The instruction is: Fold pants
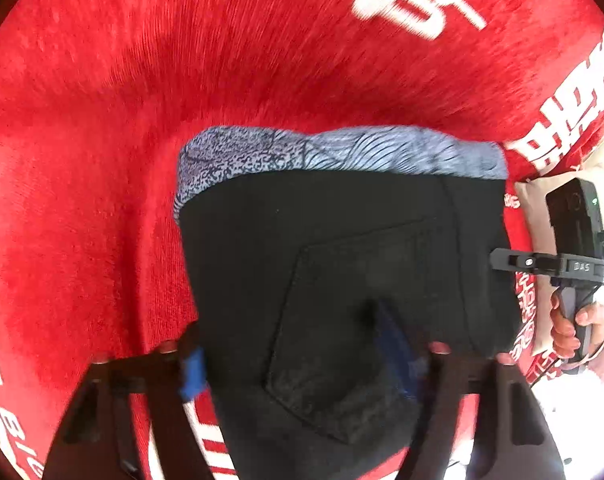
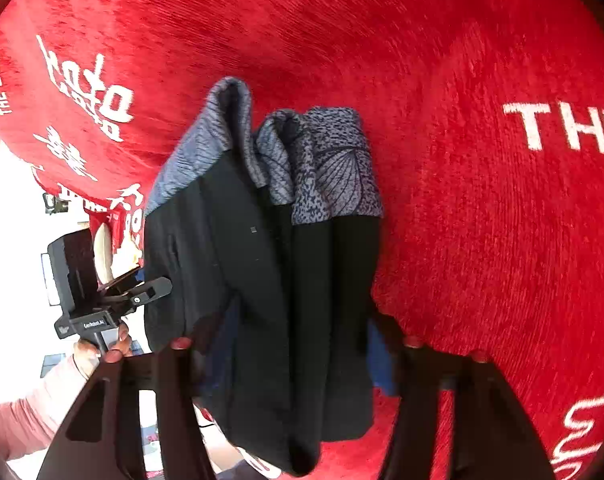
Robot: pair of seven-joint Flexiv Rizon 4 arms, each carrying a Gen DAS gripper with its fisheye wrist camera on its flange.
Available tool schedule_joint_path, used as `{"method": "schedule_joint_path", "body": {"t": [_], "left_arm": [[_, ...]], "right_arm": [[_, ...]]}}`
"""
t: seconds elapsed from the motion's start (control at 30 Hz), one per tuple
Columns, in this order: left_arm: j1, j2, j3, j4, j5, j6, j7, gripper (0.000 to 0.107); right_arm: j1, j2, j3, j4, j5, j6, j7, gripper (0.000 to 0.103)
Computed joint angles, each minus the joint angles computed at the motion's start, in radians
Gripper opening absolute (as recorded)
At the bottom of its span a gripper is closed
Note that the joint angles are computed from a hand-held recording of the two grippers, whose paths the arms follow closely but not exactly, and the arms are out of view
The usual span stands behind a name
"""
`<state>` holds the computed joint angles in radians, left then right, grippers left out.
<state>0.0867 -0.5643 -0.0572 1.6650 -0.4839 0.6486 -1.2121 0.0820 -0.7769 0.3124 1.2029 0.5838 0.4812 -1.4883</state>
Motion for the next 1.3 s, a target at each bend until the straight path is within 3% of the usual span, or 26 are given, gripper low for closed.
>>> {"method": "schedule_joint_path", "body": {"t": [0.27,0.6,0.77,0.93,1.07,1.13,1.17,1.23,1.3], "left_arm": [[0.0,0.058,0.006,0.035,-0.019,0.009,-0.039,0.057],[-0.046,0.183,0.034,0.112,0.032,0.004,-0.104,0.057],[-0.068,0.262,0.05,0.192,0.051,0.024,-0.15,0.057],[-0.074,0.285,0.052,0.276,0.048,0.059,-0.123,0.058],[-0.092,0.296,0.067,0.348,0.098,0.17,-0.143,0.06],[-0.104,0.3,0.076,0.359,0.145,0.212,-0.169,0.079],[-0.118,0.297,0.089,0.351,0.206,0.224,-0.21,0.085],[-0.131,0.299,0.095,0.338,0.265,0.227,-0.259,0.088],[-0.143,0.313,0.11,0.325,0.345,0.234,-0.303,0.088]], "right_arm": [[-0.046,0.048,0.03,0.041,0.099,0.034,-0.024,0.039],[-0.083,0.125,0.039,0.067,0.189,-0.064,-0.073,0.037],[-0.075,0.204,0.03,0.152,0.236,-0.057,-0.083,0.037],[-0.046,0.293,-0.003,0.279,0.229,-0.009,-0.079,0.037],[0.027,0.347,-0.044,0.396,0.127,0.086,-0.029,0.04],[0.064,0.366,-0.061,0.45,0.071,0.165,0.018,0.05],[0.109,0.376,-0.085,0.486,-0.019,0.209,0.081,0.054],[0.168,0.393,-0.114,0.546,-0.17,0.268,0.187,0.064],[0.184,0.416,-0.115,0.577,-0.232,0.306,0.266,0.064]]}}
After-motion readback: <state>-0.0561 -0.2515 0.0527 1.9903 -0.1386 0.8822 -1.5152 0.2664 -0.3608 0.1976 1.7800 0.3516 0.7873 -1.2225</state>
